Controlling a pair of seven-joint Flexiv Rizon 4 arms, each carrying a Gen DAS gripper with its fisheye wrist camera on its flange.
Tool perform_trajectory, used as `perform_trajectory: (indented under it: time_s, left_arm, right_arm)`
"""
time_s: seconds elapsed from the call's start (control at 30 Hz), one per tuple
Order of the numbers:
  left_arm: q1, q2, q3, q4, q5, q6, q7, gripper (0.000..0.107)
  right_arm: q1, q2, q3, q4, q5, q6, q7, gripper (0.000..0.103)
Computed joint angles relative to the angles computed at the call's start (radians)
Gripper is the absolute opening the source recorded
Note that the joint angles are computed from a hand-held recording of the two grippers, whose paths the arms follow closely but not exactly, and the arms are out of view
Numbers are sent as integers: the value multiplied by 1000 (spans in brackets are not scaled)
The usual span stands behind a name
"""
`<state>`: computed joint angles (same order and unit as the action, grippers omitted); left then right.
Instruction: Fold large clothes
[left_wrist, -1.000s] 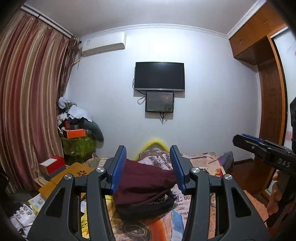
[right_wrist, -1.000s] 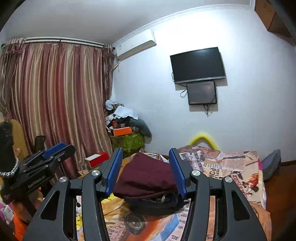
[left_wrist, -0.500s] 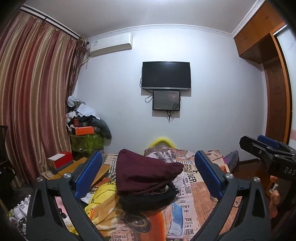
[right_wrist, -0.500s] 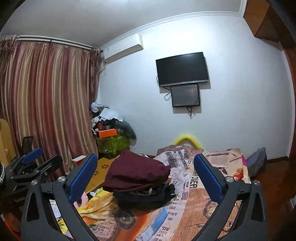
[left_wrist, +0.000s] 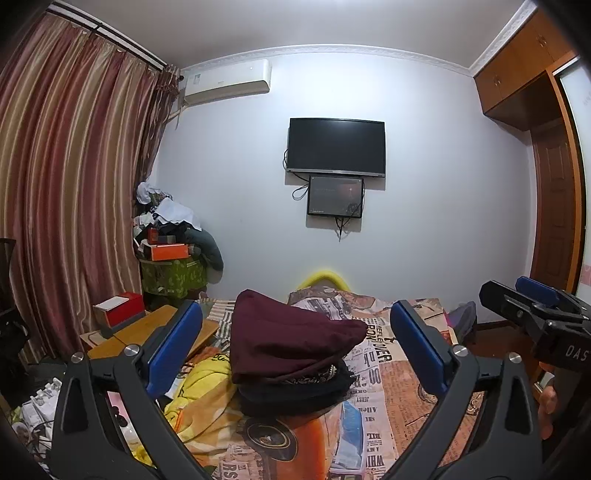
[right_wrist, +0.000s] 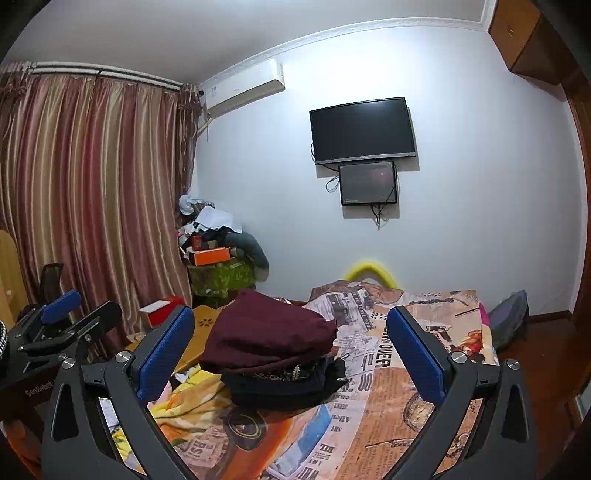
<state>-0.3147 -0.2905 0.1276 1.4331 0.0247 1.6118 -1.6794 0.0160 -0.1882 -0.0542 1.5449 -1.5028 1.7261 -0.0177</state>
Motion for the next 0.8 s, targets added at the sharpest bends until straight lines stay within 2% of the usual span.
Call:
perform_trajectory:
  time_s: [0.37,0.8]
  left_arm:
    - [0,-14,6,-14,7,-23,-17,102]
    - [24,-13,-24,-9,-2,-30,-9,102]
  right_arm:
    - [79,13,-9,63,256,-56,-260,103]
    - [125,26,-45,84,337,-63,-325,103]
